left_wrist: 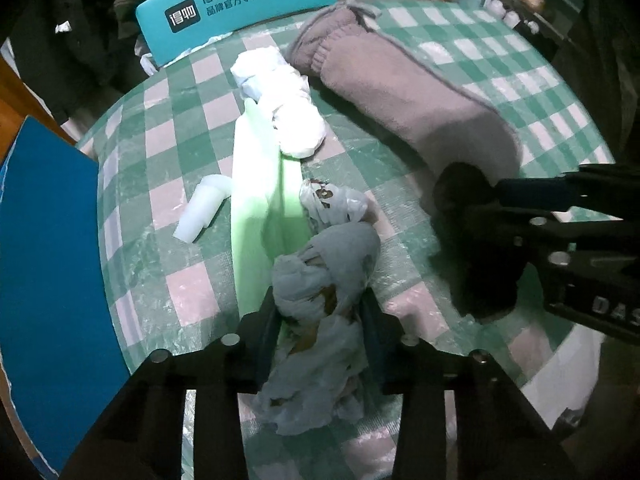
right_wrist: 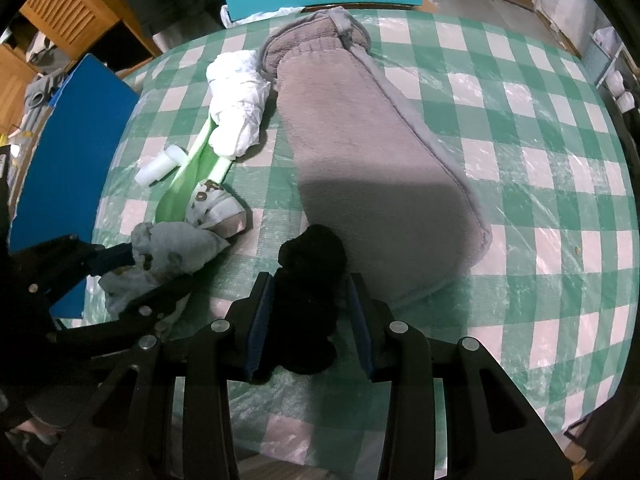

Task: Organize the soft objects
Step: 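Grasp the crumpled grey patterned cloth with the left tool while the right tool holds the black sock, then carry the patterned cloth and black sock toward the box with both tools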

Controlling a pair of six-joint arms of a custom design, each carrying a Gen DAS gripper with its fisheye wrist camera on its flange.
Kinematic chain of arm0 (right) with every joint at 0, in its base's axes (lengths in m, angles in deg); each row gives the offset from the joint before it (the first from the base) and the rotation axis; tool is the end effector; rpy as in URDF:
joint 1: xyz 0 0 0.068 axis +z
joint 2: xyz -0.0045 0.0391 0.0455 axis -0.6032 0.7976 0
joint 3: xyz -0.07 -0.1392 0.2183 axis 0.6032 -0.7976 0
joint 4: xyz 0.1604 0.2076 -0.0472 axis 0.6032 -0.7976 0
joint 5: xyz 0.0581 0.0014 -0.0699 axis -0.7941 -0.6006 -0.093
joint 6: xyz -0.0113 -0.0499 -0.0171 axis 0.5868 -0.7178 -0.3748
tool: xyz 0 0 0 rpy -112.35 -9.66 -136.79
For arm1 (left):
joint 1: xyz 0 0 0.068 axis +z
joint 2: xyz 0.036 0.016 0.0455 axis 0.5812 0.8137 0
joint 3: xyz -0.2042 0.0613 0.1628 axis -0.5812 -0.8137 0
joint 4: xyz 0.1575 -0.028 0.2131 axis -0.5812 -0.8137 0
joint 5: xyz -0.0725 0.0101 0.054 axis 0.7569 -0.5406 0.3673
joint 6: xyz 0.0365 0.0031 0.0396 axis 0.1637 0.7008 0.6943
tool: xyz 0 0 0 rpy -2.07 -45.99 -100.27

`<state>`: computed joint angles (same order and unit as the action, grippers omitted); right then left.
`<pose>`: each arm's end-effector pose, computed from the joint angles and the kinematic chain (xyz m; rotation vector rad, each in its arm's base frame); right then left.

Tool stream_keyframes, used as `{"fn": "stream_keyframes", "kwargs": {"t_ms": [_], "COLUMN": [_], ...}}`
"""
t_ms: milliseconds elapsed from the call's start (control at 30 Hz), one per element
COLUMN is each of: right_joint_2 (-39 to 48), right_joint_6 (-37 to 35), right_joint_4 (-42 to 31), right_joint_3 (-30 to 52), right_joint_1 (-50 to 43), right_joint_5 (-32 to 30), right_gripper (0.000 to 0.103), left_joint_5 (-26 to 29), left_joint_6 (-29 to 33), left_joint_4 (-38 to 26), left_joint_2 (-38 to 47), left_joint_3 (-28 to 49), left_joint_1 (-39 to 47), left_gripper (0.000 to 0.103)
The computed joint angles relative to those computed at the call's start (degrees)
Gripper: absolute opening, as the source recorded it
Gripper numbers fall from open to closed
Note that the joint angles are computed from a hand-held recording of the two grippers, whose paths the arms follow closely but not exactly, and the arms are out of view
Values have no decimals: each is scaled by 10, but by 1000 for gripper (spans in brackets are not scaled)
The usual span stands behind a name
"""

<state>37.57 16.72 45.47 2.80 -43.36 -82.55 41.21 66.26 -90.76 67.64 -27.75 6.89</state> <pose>0.2527 -0.0187 0.0844 0.1165 2.8284 0.3439 0.2823 -0.1539 0.0925 0.9246 2.7222 -0.0540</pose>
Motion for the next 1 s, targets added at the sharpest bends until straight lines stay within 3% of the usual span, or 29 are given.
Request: {"fn": "stream_keyframes", "kwargs": {"t_ms": [333, 1000], "right_joint_2": [15, 49], "right_joint_6": [17, 46], "right_joint_4": [10, 13], "right_joint_3": [3, 23], "right_joint_1": [41, 147], "right_joint_5": [26, 101], "right_gripper": [37, 34], "left_joint_5": [39, 50], "left_joint_6": [21, 51], "left_joint_4": [-20, -44], "left_joint_2": [-79, -165], "left_joint_3": [-42, -89], "left_joint_1": [39, 115], "left_gripper": [36, 36]}}
